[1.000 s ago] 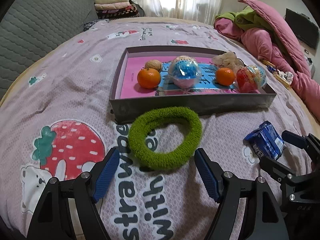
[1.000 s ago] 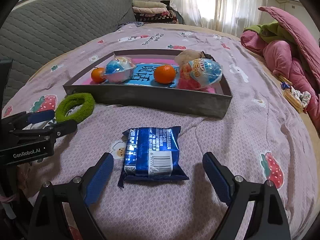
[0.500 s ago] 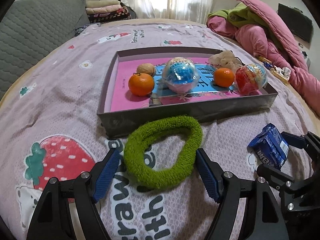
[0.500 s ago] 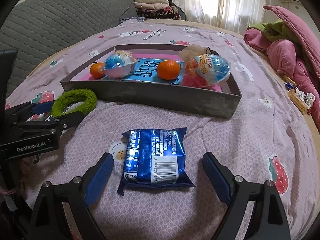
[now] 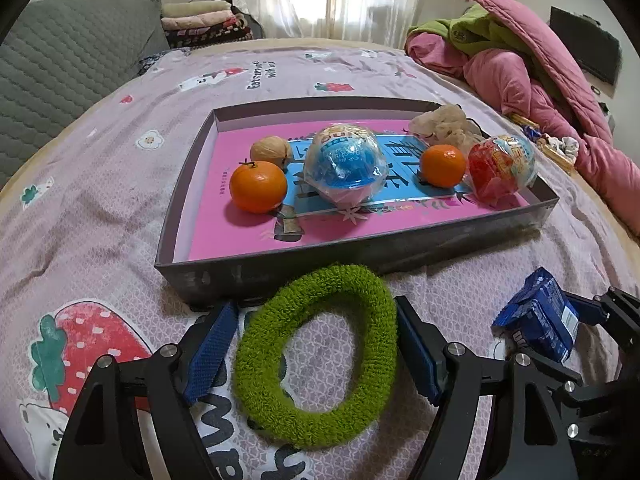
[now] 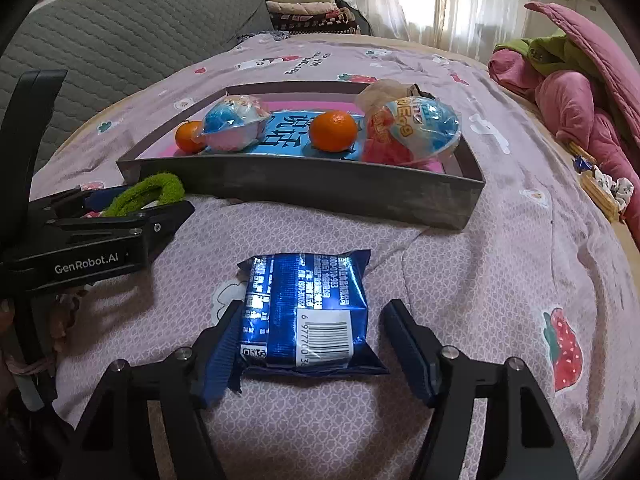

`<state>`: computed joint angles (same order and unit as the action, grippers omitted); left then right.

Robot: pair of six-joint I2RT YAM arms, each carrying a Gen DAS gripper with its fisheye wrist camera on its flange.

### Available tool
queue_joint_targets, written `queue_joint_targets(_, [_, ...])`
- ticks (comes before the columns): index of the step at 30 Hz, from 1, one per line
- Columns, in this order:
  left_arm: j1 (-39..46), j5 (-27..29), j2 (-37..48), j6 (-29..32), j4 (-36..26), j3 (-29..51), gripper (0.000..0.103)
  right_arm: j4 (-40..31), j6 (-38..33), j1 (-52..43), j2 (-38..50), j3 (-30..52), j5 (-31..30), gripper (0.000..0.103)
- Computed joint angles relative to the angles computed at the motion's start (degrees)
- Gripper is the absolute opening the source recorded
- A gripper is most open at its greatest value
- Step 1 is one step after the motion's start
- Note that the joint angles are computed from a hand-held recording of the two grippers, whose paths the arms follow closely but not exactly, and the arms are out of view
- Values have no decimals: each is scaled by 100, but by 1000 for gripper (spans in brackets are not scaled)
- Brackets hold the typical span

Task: Organize objects
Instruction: 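Grasp the green fuzzy ring with the left gripper while the right gripper grasps the blue packet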

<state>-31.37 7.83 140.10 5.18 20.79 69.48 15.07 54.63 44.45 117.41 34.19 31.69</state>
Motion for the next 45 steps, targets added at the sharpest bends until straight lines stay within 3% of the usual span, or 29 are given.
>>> queue_joint_targets(4, [-71, -98, -30, 65, 16, -69, 77, -210, 25, 103, 88, 161, 126, 63])
queue_joint_targets(13, [-123, -138, -174, 112, 100, -326, 57, -179, 16, 193, 173, 207, 269, 58])
queue_joint_targets(16, [-94, -42, -227, 124, 43, -373, 49, -75, -20, 204, 156, 167, 262, 51])
queue_joint_targets(22, [5, 226, -354, 49, -31, -509, 27, 34, -36, 227, 156, 111, 290, 51])
queue_joint_targets(33, [116, 620, -616, -6, 85, -885, 23, 451, 22, 208, -26, -222, 318, 51])
queue_joint_targets(45, [84, 559, -1008, -102, 500, -1456, 23, 709, 59, 322, -345, -465, 504, 51])
